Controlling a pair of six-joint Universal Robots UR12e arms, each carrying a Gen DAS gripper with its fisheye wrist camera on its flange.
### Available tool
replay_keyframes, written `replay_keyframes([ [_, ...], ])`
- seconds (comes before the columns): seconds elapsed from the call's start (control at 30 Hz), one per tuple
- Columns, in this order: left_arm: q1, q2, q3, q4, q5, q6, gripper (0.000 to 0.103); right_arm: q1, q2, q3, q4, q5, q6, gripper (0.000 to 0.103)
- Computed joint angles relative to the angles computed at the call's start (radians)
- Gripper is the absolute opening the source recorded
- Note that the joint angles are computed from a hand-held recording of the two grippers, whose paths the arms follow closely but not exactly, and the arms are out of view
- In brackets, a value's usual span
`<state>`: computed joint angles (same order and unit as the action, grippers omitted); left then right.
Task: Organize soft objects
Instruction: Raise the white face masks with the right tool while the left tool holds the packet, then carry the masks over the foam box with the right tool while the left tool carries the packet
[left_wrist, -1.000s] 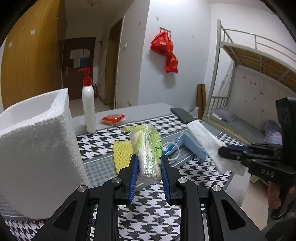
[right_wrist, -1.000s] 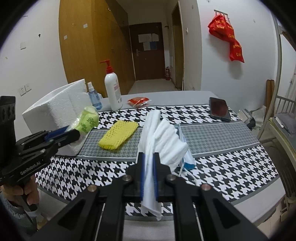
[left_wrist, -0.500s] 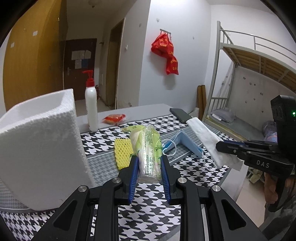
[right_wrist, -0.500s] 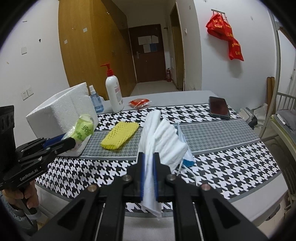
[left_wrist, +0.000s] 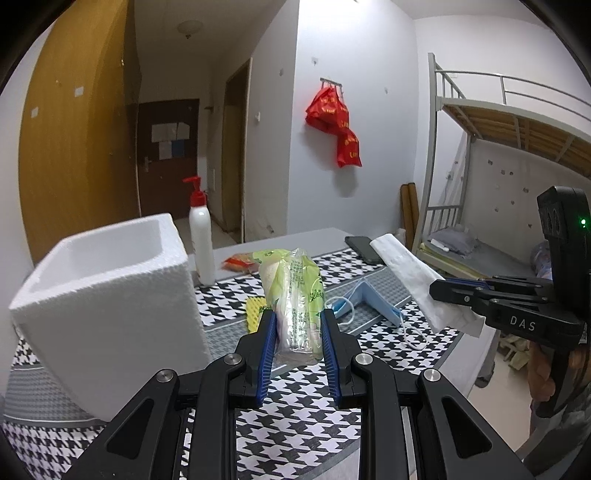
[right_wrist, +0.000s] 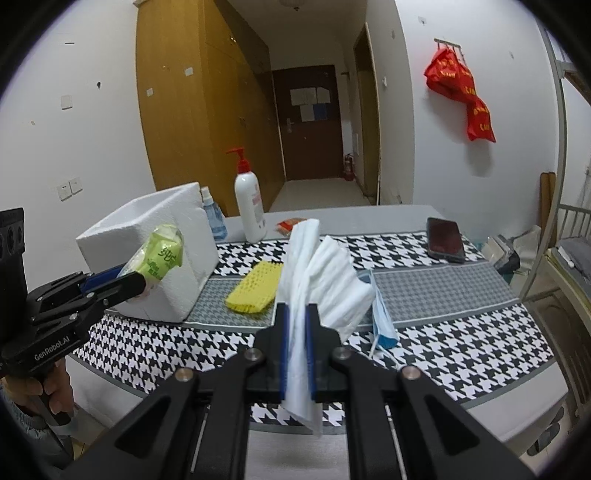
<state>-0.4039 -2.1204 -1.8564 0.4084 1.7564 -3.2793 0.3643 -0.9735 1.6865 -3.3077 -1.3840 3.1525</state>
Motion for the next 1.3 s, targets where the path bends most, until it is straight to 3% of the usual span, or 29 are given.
replay_keyframes([
  [0.5,-0.018,0.038,-0.052,0.064,0.108,0.006,0.026,0.015,-0.013,0.01,-0.063,0.043,-0.036,0.011],
  [1.3,-0.028,0.093,-0.123,0.1,0.324,-0.031,0.026,0.047,0.012,-0.039,-0.072,0.167,-0.095,0.011],
])
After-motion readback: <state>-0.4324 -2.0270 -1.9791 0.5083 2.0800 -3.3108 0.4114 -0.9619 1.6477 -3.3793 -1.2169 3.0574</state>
